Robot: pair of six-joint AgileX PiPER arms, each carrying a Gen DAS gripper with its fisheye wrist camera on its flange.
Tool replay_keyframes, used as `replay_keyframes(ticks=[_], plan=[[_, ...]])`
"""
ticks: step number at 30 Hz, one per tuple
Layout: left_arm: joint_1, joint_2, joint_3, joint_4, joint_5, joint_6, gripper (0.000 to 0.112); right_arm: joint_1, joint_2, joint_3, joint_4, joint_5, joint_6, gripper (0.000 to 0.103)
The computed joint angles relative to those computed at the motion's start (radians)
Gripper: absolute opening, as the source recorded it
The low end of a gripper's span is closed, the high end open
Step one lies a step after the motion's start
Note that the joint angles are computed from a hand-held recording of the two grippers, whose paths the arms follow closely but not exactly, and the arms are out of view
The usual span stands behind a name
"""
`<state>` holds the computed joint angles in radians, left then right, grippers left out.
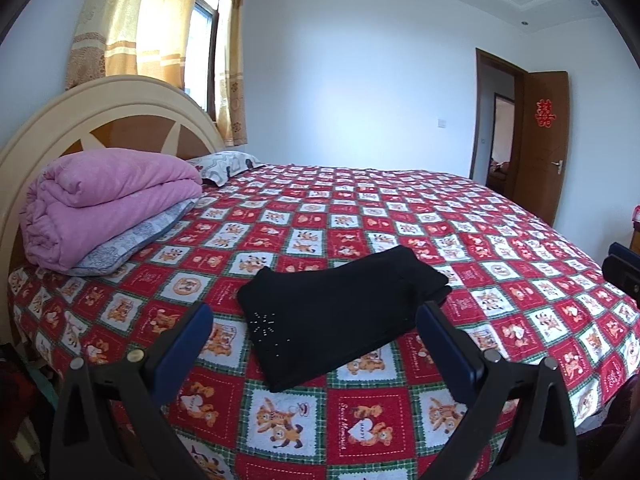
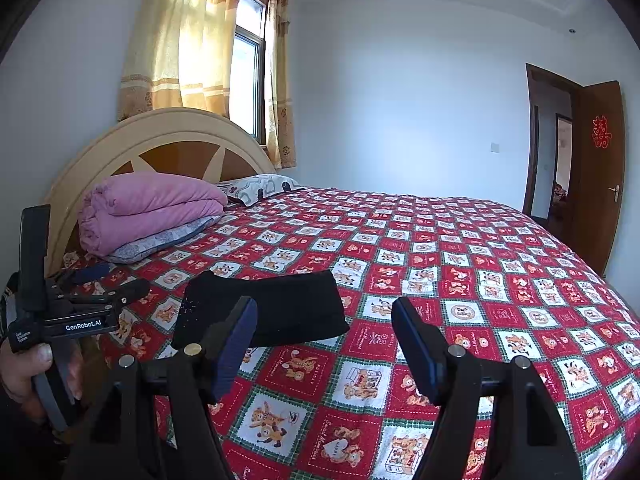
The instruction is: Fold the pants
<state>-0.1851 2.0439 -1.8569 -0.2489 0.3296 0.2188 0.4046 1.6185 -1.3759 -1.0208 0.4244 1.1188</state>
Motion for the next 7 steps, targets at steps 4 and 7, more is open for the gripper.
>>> replay_keyframes(ticks=[4,7], plan=[[0.016,-0.004,0.02,-0.129,-0.015,0.115,0.103,-0.002,0.008,-0.006,0.022,0.001,-0.025,0.071],[0.017,-0.005,0.028,-0.177,-0.023,0.169,0.103,-0.005,0.015,-0.012,0.045,0.0,-0.049,0.071]])
